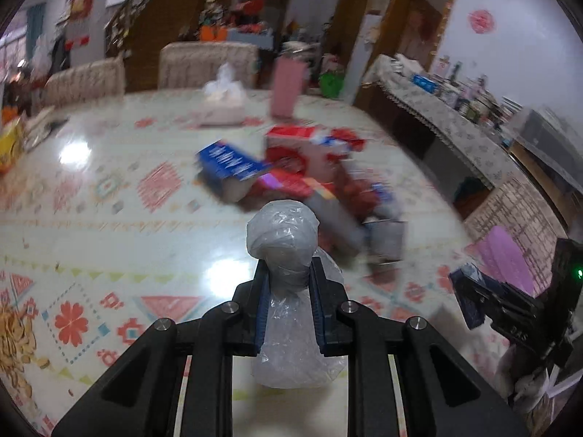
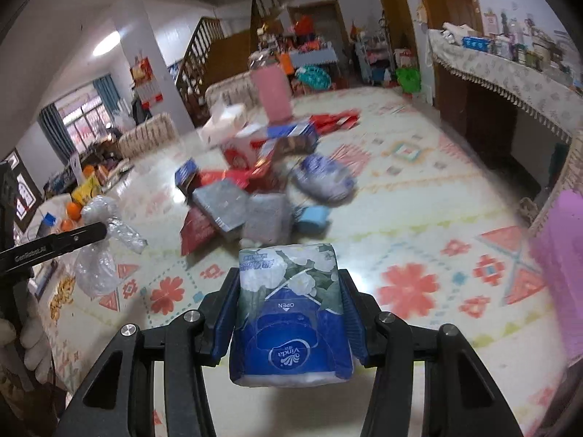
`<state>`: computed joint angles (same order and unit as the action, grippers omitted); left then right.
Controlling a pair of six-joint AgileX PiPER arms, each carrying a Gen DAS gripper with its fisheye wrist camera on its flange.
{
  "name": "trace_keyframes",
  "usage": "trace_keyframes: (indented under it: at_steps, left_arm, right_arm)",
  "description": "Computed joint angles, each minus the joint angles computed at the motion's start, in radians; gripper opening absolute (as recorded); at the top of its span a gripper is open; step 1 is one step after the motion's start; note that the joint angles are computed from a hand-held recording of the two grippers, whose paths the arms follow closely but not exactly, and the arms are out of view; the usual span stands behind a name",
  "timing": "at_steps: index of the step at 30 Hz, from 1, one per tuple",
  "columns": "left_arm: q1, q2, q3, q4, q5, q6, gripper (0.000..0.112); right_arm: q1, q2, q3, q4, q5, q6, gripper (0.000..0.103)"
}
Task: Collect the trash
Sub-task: 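Carry both items to the purple wastebasket and open both tools to drop them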
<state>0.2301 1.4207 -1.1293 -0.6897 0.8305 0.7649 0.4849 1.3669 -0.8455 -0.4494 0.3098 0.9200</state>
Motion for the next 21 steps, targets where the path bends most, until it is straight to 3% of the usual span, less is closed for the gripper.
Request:
trace_keyframes:
  at_steps: [4, 8, 12, 18, 21]
  left_arm:
    - [-0.175, -0.034, -0.017, 0.060, -0.031, -0.093, 0.020]
    - [-0.404, 0.013, -0.102, 0.126, -0.045, -0.211, 0.020]
    - [-0.602, 0.104, -0.224, 0.188, -0.054, -0.305, 0.020]
    - [-0.831, 0.315, -0.513, 0.277, -0.020, -0.423, 0.020]
    - [-0.913, 0.454, -0.704, 0.298, 0.046, -0.475, 0.020]
  right_arm:
    - [-0.101, -0.134, 0.075, 0.109, 0.005, -0.152, 0.056]
    - [-0.276, -0.270, 0.135, 0.322, 0.036, -0.418, 0.056]
    - [-0.558, -0.375, 0.174, 0.642, 0.090, -0.817, 0.056]
    - [-1.043, -0.371, 0.170, 1.133, 0.234, -1.403, 0.056]
    - [-1.183, -0.337, 0.161, 1.231, 0.279, -1.536, 0.056]
